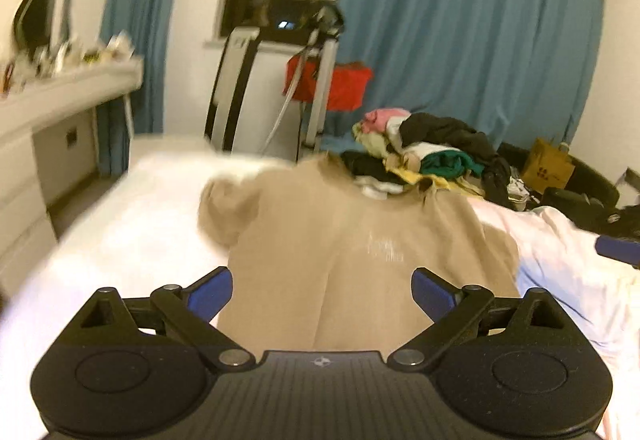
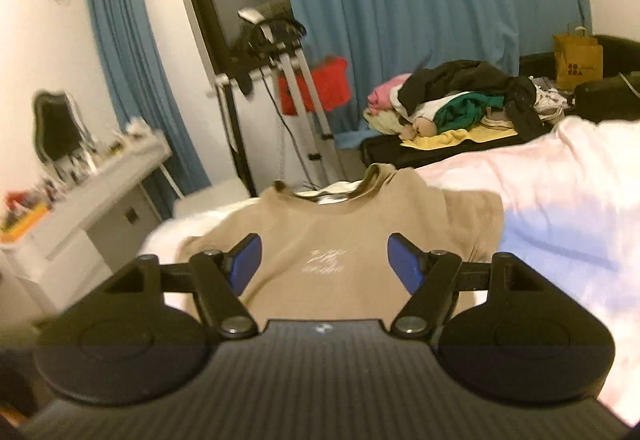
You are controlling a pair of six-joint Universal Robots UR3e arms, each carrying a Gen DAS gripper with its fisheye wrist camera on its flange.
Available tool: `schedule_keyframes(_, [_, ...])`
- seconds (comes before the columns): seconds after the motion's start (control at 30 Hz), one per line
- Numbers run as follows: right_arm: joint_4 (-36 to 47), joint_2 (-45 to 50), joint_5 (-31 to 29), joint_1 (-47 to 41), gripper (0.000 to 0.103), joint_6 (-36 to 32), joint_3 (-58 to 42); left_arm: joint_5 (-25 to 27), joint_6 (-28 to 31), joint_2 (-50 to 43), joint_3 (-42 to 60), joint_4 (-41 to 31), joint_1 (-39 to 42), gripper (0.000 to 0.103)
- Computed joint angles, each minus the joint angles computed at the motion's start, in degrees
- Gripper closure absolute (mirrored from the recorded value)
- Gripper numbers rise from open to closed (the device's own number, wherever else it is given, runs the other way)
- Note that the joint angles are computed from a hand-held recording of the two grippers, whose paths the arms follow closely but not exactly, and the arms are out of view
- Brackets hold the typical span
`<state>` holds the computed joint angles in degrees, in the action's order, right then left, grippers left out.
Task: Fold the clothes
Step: 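Release the shirt and smooth it flat with the left gripper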
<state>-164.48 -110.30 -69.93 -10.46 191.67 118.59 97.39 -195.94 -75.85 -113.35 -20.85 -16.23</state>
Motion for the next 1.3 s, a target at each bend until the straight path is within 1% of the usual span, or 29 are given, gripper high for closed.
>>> schedule_keyframes(0.07, [-2.66,-5.57,1.6,-0.98,0.032,1.53,6.84,-2.52,-2.05,5.01,-6.4,0.07,2.77,0.01])
schedule_keyframes(0.13, [-4.74,-9.38,3.43,-2.27,0.032,2.53,12.11,-6.77,-3.33,8.19,-10.14,-0.72,7.6,0.012])
schedule_keyframes(0.17, [-5.08,-10.45,4.24,-2.81,0.032,2.87,13.85,-9.78,-4.17,9.54,-11.71,-1.27,10.88,0.014])
schedule_keyframes(0.2, [-5.5,-10.88,5.31,-3.47,0.032,3.14,15.11,-12.87,-4.96,10.67,-13.2,-1.66,14.27,0.018])
schedule_keyframes(0.27, [-7.64,-10.59,7.85,-5.18,0.032,3.82,17.39,-19.32,-7.19,11.13,-15.92,-0.14,21.32,0.021])
schedule_keyframes(0.3, [-9.12,-10.06,8.88,-6.02,0.032,4.18,18.48,-22.38,-8.34,11.0,-17.06,0.61,24.66,0.025])
schedule_keyframes(0.33, [-10.5,-9.43,9.74,-6.75,0.031,4.58,19.47,-25.13,-9.57,10.38,-18.02,1.68,27.71,0.027])
schedule_keyframes(0.37, [-12.07,-8.42,10.46,-7.34,0.031,5.07,20.38,-26.6,-10.89,8.19,-18.43,4.17,29.68,0.031])
schedule_keyframes(0.43, [-16.58,-4.88,11.39,-7.84,0.031,6.25,21.99,-25.4,-12.86,0.87,-16.33,9.57,30.25,0.038])
schedule_keyframes(0.5, [-20.17,0.3,10.1,-6.62,0.03,6.64,21.78,-23.92,-14.56,-6.38,-13.17,13.73,30.5,0.048])
schedule_keyframes(0.53, [-21.79,3.13,9.3,-5.94,0.03,6.69,21.29,-22.47,-13.77,-10.33,-10.3,14.37,29.81,0.052])
schedule_keyframes(0.6, [-25.47,9.29,7.98,-4.7,0.03,7.55,19.78,-20.01,-12.25,-17.44,-4.37,14.91,28.64,0.066])
schedule_keyframes(0.67, [-28.07,14.74,7.68,-4.1,0.03,8.66,18.0,-19.21,-10.82,-24.41,1.59,16.24,27.72,0.076])
schedule_keyframes(0.77, [-30.39,21.63,10.32,-4.49,0.03,11.56,15.5,-19.76,-9.75,-31.78,9.09,16.33,27.09,0.075])
schedule_keyframes(0.8, [-30.53,23.59,10.22,-4.0,0.03,11.91,14.45,-20.85,-9.95,-34.0,11.71,15.88,27.13,0.071])
schedule_keyframes(0.87, [-30.07,27.42,8.91,-2.41,0.03,11.47,11.66,-26.23,-11.64,-38.11,16.49,15.53,28.19,0.065])
schedule_keyframes(0.9, [-29.71,28.93,7.36,-1.29,0.03,10.93,10.25,-27.4,-11.5,-39.88,19.22,14.31,28.21,0.065])
schedule_keyframes(0.93, [-29.16,30.32,6.04,-0.31,0.03,10.47,8.82,-26.61,-9.82,-40.69,21.73,11.74,27.67,0.068])
schedule_keyframes(0.97, [-28.61,31.38,5.37,0.27,0.03,10.35,7.6,-25.77,-7.92,-41.39,24.22,9.03,27.16,0.075])
schedule_keyframes(1.0, [-28.36,32.09,5.24,0.49,0.03,10.54,6.8,-24.7,-5.0,-41.51,26.37,5.8,26.73,0.093])
schedule_keyframes(1.03, [-28.1,32.78,5.12,0.7,0.03,10.72,6.01,-23.93,-2.1,-41.68,28.54,2.64,26.44,0.099])
schedule_keyframes(1.1, [-27.61,33.3,4.51,1.12,0.03,10.93,5.2,-24.9,4.01,-41.8,32.42,-3.79,27.09,0.1])
schedule_keyframes(1.17, [-27.05,32.81,4.45,0.93,0.03,10.9,5.25,-22.83,11.04,-41.18,37.15,-11.55,27.51,0.101])
schedule_keyframes(1.2, [-27.31,32.41,4.65,0.77,0.03,10.98,5.67,-21.62,14.32,-41.05,39.68,-15.19,27.71,0.101])
schedule_keyframes(1.27, [-27.9,31.52,4.91,0.43,0.03,10.85,6.57,-18.16,19.14,-40.48,43.96,-20.26,28.25,0.101])
schedule_keyframes(1.3, [-27.96,31.11,4.73,0.43,0.03,10.59,6.89,-15.03,21.32,-40.33,46.07,-22.04,28.13,0.101])
